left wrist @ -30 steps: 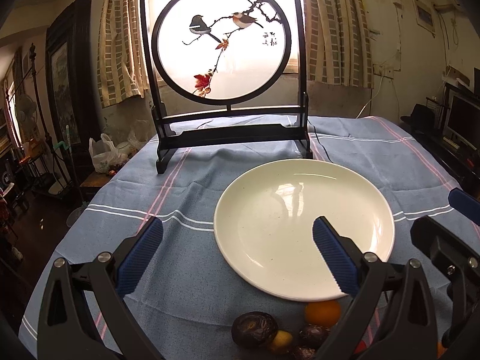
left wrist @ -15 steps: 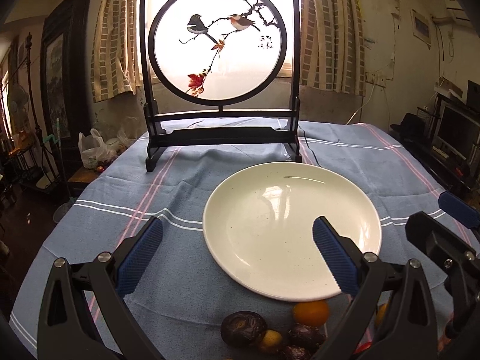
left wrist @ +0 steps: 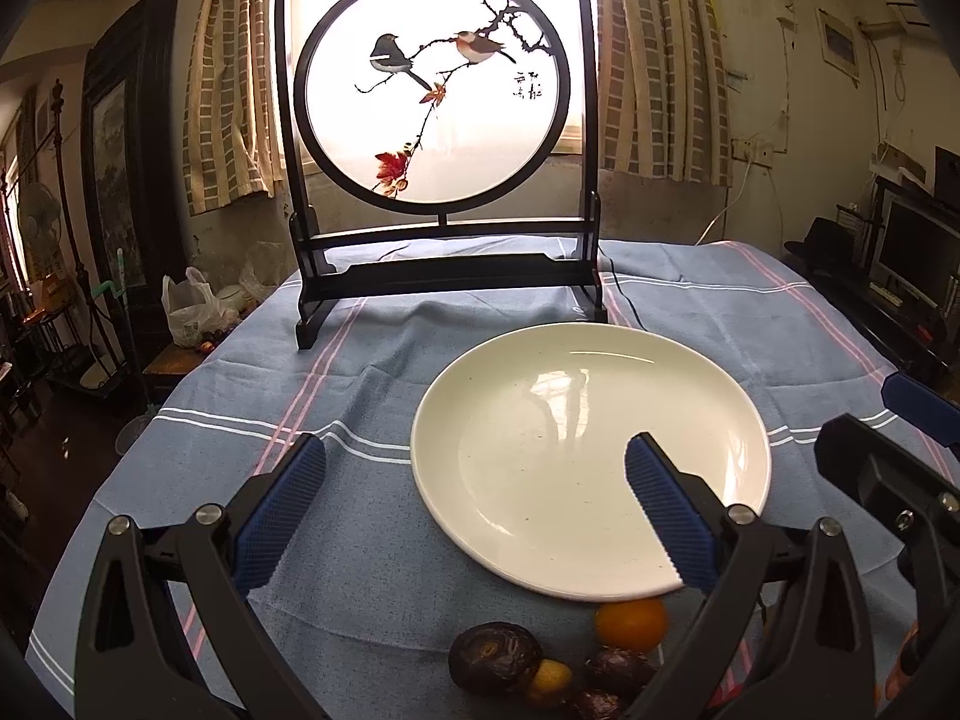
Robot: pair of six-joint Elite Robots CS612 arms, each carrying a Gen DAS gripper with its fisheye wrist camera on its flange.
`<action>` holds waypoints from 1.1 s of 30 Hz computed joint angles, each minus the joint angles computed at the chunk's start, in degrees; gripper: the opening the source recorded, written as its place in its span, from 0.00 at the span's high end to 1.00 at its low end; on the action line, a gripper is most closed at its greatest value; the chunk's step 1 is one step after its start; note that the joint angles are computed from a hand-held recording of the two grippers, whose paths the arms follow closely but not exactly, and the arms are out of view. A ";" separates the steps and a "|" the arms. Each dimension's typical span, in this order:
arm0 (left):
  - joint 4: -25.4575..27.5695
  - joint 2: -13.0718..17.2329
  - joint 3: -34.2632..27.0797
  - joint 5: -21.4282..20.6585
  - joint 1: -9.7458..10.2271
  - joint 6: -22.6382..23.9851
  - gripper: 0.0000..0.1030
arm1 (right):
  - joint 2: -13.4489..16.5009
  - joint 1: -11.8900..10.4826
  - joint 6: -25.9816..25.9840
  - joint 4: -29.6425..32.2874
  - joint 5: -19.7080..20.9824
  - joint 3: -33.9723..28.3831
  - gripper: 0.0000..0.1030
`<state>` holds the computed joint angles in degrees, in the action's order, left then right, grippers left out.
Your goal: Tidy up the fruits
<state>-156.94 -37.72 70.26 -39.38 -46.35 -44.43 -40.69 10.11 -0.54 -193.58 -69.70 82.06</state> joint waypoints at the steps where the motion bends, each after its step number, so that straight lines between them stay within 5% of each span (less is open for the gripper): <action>1: 0.20 0.00 -0.02 0.00 0.00 -0.05 0.05 | 0.00 0.02 -0.08 0.21 0.05 -0.06 0.04; 33: 0.50 0.04 -0.10 -0.85 0.10 -0.76 0.05 | -0.09 0.19 -0.46 0.96 0.45 0.14 0.04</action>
<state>-156.44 -37.68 70.16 -40.23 -46.26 -45.19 -40.78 10.30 -0.99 -192.62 -69.24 82.20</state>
